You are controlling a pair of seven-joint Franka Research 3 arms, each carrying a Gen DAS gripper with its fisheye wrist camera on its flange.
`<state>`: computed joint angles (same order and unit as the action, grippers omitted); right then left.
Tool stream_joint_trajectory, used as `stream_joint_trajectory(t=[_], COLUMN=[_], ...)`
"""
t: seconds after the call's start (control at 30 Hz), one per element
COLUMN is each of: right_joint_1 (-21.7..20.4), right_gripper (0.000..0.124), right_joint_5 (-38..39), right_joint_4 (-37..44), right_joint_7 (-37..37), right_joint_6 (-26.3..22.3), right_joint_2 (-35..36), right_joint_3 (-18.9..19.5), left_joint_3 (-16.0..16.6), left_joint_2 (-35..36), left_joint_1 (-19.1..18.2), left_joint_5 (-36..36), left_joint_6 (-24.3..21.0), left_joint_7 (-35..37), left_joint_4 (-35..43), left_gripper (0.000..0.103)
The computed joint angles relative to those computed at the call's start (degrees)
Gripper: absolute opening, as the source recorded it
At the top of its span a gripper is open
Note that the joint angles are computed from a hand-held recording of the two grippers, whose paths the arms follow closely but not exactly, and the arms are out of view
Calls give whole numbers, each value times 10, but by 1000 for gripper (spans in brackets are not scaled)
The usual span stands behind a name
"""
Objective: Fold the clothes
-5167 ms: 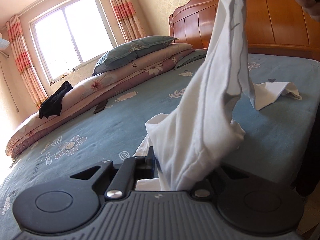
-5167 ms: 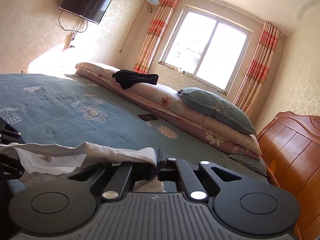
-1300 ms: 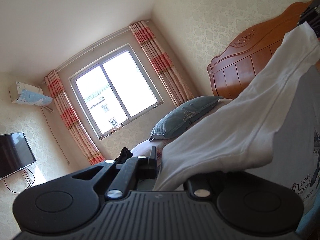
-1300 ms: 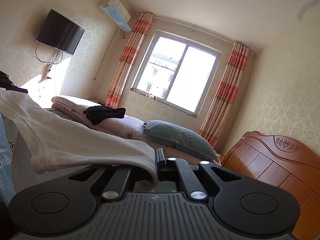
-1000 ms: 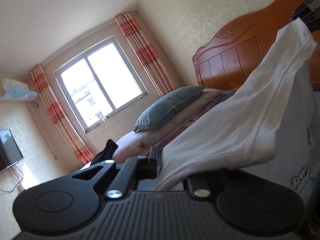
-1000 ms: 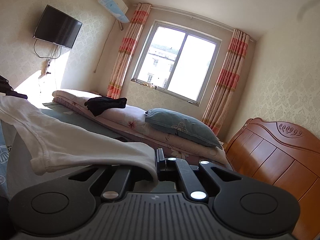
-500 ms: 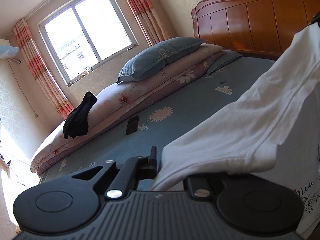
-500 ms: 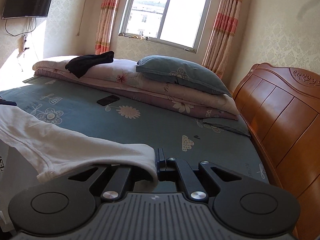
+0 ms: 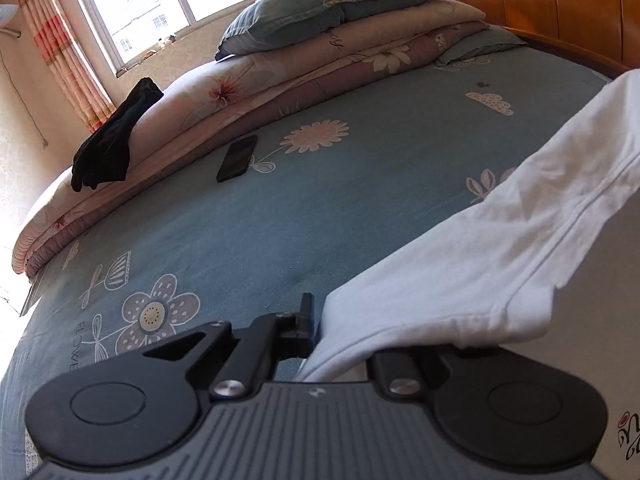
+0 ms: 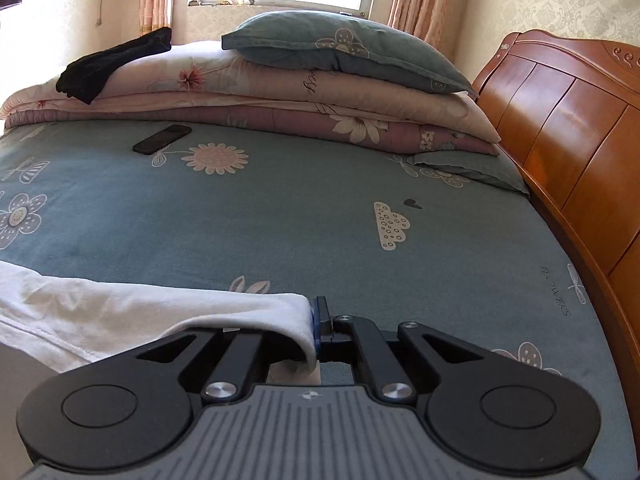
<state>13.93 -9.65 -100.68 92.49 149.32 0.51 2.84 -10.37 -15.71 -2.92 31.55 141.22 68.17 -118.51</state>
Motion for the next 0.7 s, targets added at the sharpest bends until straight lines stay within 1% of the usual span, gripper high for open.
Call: stream_joint_trajectory(t=[0.1,0.2,0.27,0.33,0.37,0.4,0.43,0.47,0.5,0.53,0.57,0.6,0.7], right_joint_1=[7,22,29,37,40,44,49,53,54,52,52,51,48], right_gripper=[4,4,5,5,8,13,26,40,47,55,56,56,56], right_joint_5=[-22,-35,-25,-25,-28,-37,-49,-61,-65,-63,-62,-61,-66], right_joint_4=[45,75,107,105,100,94,89,83,80,75,69,63,36], right_joint_7=[26,33,24,18,11,6,3,0,-8,-22,-31,-39,-55], right_joint_6=[-4,-1,-23,-18,-13,-9,-6,-2,-5,-10,-16,-22,-28], right_joint_2=[61,107,143,154,156,156,157,157,156,153,148,142,117], right_joint_3=[-4,-16,-21,-28,-31,-35,-40,-44,-45,-43,-42,-41,-40], left_joint_3=[0,6,11,14,15,15,13,12,11,11,10,10,9], left_joint_2=[40,77,100,114,118,127,132,136,135,132,129,127,110], left_joint_1=[6,8,5,3,1,0,-1,-3,-5,-6,-7,-8,-12], left_joint_5=[10,14,2,-5,-4,3,24,46,70,94,118,125,121], left_joint_6=[0,1,-1,-3,-4,-7,-14,-23,-25,-26,-27,-30,-47], left_joint_7=[-10,-16,-7,-1,3,1,-8,-19,-32,-45,-59,-56,-36], left_joint_4=[21,39,48,49,48,49,50,51,47,42,38,37,30], left_gripper=[11,11,11,11,12,14,24,30,42,51,53,54,55])
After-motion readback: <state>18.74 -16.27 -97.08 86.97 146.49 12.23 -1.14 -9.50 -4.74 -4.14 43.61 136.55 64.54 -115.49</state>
